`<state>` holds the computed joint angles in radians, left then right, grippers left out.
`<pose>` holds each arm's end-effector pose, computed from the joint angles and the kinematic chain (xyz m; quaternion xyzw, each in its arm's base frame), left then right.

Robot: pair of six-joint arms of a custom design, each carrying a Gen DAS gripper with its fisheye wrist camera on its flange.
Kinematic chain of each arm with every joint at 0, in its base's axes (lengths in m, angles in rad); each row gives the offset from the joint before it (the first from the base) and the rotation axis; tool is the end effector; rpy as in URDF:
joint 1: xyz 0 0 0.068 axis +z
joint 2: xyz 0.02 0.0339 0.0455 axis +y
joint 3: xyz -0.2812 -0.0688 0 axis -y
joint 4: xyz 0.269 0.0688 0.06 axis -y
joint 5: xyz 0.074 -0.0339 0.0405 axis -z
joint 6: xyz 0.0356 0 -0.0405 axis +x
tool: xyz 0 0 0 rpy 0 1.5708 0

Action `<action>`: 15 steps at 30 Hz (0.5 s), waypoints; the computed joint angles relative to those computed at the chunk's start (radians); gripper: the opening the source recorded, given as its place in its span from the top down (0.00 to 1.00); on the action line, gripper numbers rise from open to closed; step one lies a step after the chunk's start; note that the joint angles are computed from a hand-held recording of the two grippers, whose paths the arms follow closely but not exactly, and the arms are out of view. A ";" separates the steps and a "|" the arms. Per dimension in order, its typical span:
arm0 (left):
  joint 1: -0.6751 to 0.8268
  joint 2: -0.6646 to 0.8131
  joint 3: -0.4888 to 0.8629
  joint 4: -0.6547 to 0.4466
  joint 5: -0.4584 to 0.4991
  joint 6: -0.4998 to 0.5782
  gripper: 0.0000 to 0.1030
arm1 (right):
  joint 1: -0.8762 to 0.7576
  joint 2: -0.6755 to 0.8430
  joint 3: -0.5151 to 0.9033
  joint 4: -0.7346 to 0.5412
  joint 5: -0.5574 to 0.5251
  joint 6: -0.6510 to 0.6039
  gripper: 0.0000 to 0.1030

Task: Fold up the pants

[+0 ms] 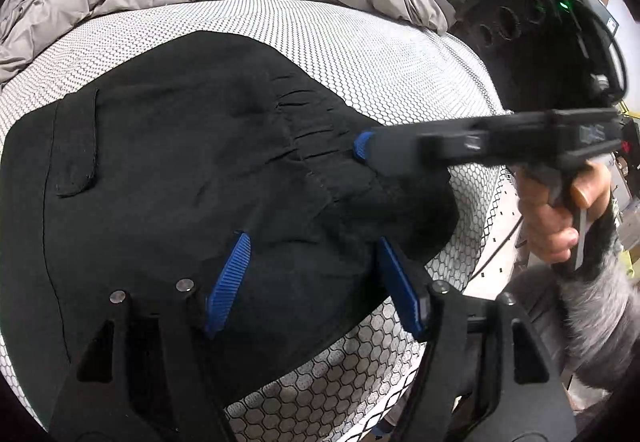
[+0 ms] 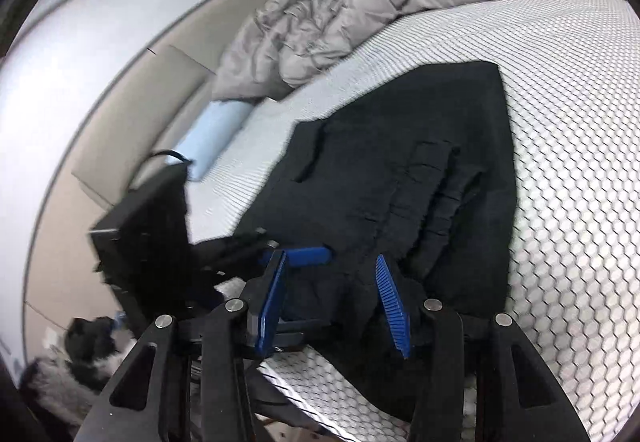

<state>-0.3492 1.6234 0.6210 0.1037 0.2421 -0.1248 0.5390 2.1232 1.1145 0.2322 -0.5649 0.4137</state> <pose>0.2769 -0.1099 0.1150 0.1445 0.9268 -0.1877 0.2914 0.3643 0.2401 0.0843 -0.1630 0.8771 0.3987 0.2123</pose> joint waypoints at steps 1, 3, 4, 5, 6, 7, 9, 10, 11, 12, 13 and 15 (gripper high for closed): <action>0.001 -0.002 -0.006 0.004 -0.003 0.006 0.38 | 0.004 0.007 0.018 -0.031 0.024 -0.004 0.54; 0.005 0.011 0.001 0.006 -0.007 0.021 0.38 | 0.002 0.032 0.052 -0.051 0.035 0.012 0.54; 0.003 0.004 -0.005 0.007 -0.009 0.023 0.38 | -0.001 0.039 0.063 -0.070 0.043 0.021 0.54; 0.007 0.002 -0.011 0.009 -0.005 0.027 0.38 | -0.006 0.032 0.054 -0.074 0.059 0.020 0.54; 0.007 0.002 -0.013 0.010 -0.003 0.028 0.38 | -0.013 0.025 0.039 -0.057 0.052 0.028 0.54; 0.012 0.010 -0.011 0.014 0.001 0.033 0.38 | -0.020 0.023 0.029 -0.042 0.037 0.035 0.54; 0.015 0.023 0.001 0.013 0.003 0.037 0.37 | -0.028 0.017 0.019 -0.052 0.025 0.021 0.54; 0.014 0.023 0.002 0.012 0.000 0.037 0.37 | -0.027 0.020 0.019 -0.049 0.020 0.024 0.54; 0.012 0.024 0.004 0.009 -0.003 0.037 0.37 | -0.027 0.019 0.016 -0.042 0.014 0.026 0.54; 0.012 0.026 0.007 0.008 -0.005 0.037 0.37 | -0.024 0.020 0.018 -0.039 0.008 0.026 0.54; 0.011 0.028 0.009 0.007 -0.006 0.036 0.36 | -0.019 0.018 0.021 -0.033 0.011 0.027 0.54; 0.010 0.033 0.015 0.005 -0.005 0.036 0.36 | -0.017 0.015 0.017 -0.001 -0.005 0.039 0.54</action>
